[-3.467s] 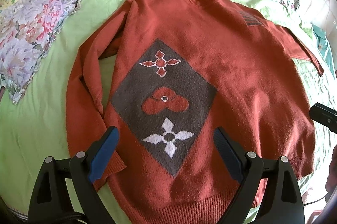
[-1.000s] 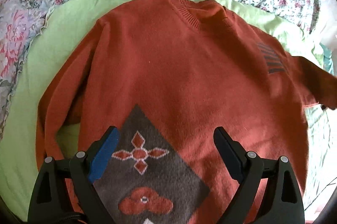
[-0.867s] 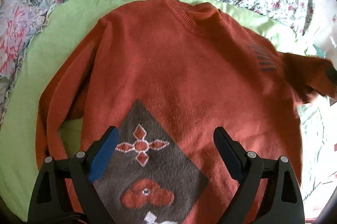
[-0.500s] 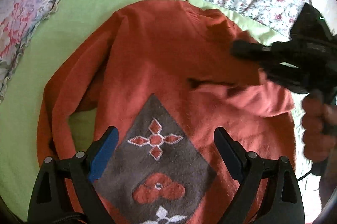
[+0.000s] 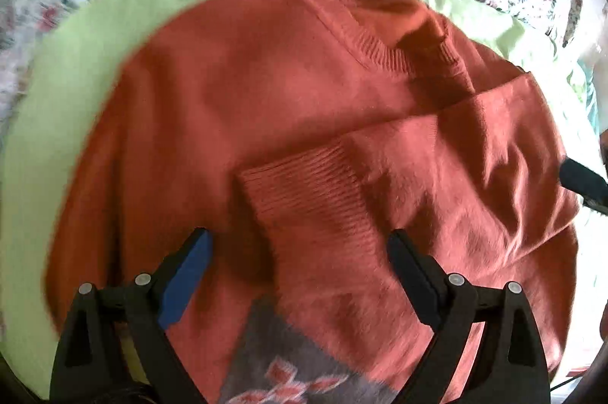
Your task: Fold small clothes
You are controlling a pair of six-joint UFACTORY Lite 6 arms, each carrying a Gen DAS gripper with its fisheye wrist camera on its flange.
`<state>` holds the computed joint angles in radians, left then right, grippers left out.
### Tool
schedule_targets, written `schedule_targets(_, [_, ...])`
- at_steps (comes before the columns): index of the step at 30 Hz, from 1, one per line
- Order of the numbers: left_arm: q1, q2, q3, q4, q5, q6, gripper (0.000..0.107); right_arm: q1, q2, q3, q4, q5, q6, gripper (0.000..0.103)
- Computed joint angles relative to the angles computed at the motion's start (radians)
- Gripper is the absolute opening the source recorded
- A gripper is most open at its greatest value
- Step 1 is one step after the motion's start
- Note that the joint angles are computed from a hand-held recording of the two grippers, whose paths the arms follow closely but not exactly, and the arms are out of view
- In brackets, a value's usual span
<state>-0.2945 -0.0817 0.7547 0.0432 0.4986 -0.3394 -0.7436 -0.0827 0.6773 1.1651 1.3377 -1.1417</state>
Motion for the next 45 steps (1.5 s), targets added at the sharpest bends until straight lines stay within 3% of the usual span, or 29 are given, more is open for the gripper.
schedule_targets(2, [0.002, 0.031, 0.013, -0.095, -0.039, 0.096, 0.054, -0.138, -0.013, -0.010, -0.055, 0.033, -0.014, 0.049])
schedule_targets(3, [-0.014, 0.031, 0.014, -0.079, -0.053, 0.089, 0.043, -0.187, -0.015, -0.011, -0.076, 0.040, -0.018, 0.049])
schedule_targets(4, [-0.033, 0.027, 0.016, -0.064, -0.058, 0.086, 0.012, -0.239, -0.016, -0.010, -0.096, 0.045, -0.023, 0.049])
schedule_targets(5, [-0.040, 0.027, 0.022, -0.091, -0.058, 0.112, 0.007, -0.290, -0.016, -0.009, -0.112, 0.051, -0.032, 0.049])
schedule_targets(9, [-0.020, -0.159, -0.009, 0.012, -0.023, 0.024, 0.006, -0.453, -0.017, 0.001, -0.129, 0.065, -0.048, 0.049])
schedule_targets(12, [0.190, -0.309, -0.058, -0.114, 0.024, 0.213, 0.006, -0.536, -0.007, 0.035, -0.126, 0.053, -0.048, 0.049])
schedule_targets(15, [0.389, -0.290, -0.090, -0.131, 0.022, 0.334, 0.005, -0.552, 0.039, 0.084, -0.126, 0.000, -0.045, 0.049])
schedule_targets(18, [0.500, -0.286, -0.099, -0.275, 0.038, 0.514, 0.006, -0.499, 0.084, 0.114, -0.124, -0.078, -0.030, 0.049])
schedule_targets(26, [0.422, -0.279, -0.115, -0.183, -0.016, 0.391, 0.006, -0.237, 0.169, 0.138, -0.081, -0.297, -0.013, 0.063])
schedule_targets(28, [0.425, -0.337, -0.143, -0.188, 0.023, 0.381, 0.006, -0.155, 0.191, 0.157, -0.092, -0.409, 0.012, 0.063])
schedule_targets(30, [0.454, -0.362, -0.157, -0.209, 0.041, 0.421, 0.006, -0.114, 0.235, 0.177, -0.100, -0.445, 0.018, 0.063])
schedule_targets(31, [0.447, -0.368, -0.161, -0.193, 0.043, 0.406, 0.006, -0.100, 0.269, 0.193, -0.097, -0.437, 0.011, 0.056])
schedule_targets(32, [0.437, -0.369, -0.160, -0.189, 0.045, 0.396, 0.006, -0.084, 0.298, 0.207, -0.104, -0.437, 0.006, 0.015])
schedule_targets(33, [0.428, -0.372, -0.156, -0.192, 0.050, 0.392, 0.006, -0.068, 0.310, 0.219, -0.130, -0.450, 0.017, 0.011])
schedule_targets(36, [0.361, -0.362, -0.135, -0.249, 0.049, 0.398, 0.006, -0.099, 0.227, 0.220, -0.155, -0.476, 0.006, 0.010])
schedule_targets(38, [0.256, -0.332, -0.125, -0.158, 0.014, 0.269, 0.006, -0.137, 0.183, 0.246, -0.179, -0.487, -0.003, 0.010])
schedule_targets(43, [0.183, -0.186, -0.135, -0.050, -0.070, 0.115, 0.006, -0.126, 0.299, 0.327, -0.255, -0.549, 0.001, 0.010])
schedule_targets(45, [0.201, -0.155, -0.126, -0.078, -0.036, 0.148, 0.007, -0.121, 0.319, 0.315, -0.243, -0.579, -0.023, 0.011])
